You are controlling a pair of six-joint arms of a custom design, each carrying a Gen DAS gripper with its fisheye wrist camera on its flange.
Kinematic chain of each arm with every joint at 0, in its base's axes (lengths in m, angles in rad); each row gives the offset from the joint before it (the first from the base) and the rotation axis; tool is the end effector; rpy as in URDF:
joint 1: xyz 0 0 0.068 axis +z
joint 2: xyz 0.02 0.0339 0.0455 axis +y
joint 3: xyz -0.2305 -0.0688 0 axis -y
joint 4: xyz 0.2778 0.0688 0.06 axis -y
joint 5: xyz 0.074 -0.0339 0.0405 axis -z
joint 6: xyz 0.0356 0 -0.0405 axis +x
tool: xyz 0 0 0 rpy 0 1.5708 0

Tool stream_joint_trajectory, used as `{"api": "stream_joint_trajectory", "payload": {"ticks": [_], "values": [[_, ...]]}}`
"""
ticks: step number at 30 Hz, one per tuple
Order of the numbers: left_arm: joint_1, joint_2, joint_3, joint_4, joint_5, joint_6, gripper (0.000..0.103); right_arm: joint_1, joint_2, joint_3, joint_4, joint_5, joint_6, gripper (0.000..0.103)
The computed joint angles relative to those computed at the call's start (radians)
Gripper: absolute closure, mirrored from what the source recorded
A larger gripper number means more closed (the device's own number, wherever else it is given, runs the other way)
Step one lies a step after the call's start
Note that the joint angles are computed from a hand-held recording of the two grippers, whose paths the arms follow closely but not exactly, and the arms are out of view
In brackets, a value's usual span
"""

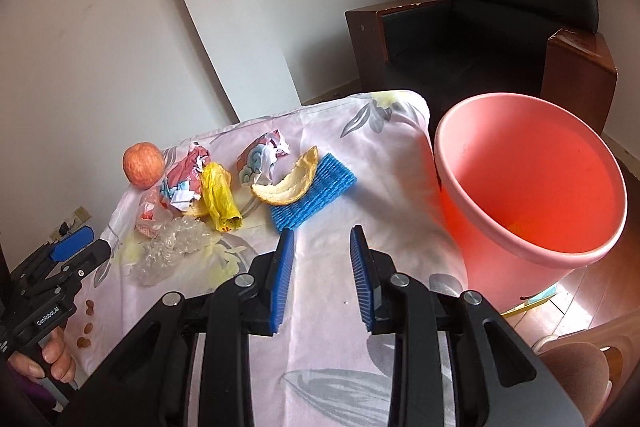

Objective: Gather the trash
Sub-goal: 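Move both tools back over the table toward the remaining wrappers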

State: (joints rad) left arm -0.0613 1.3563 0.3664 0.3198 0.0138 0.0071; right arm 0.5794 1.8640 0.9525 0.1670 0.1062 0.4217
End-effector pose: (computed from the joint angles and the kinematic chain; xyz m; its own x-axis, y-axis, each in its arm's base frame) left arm 0.2589 -0.0164 0.0713 -0.6194 0.0451 -0.7838 0.0765 0.9971 -0.0030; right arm 0.3240 0.2075 0.0772 -0.7135 0.0195 -0.7004 -0.2051 0.9500 0.2355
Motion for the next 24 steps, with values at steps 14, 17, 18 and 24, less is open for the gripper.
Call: {"api": "stream_joint_trajectory", "payload": {"ticks": [14, 17, 18, 24], "values": [[0.182, 0.394, 0.317, -0.038, 0.185, -0.216, 0.044, 0.034, 0.075, 0.079, -0.035, -0.004, -0.004, 0.073], [0.194, 0.470, 0.378, -0.050, 0.204, -0.255, 0.045, 0.033, 0.090, 0.094, -0.034, -0.014, -0.007, 0.073], [0.198, 0.489, 0.392, -0.051, 0.211, -0.261, 0.045, 0.033, 0.095, 0.099, -0.032, -0.020, -0.009, 0.073], [0.212, 0.543, 0.433, -0.050, 0.254, -0.262, 0.062, 0.040, 0.139, 0.158, -0.009, -0.063, -0.033, 0.073]]}}
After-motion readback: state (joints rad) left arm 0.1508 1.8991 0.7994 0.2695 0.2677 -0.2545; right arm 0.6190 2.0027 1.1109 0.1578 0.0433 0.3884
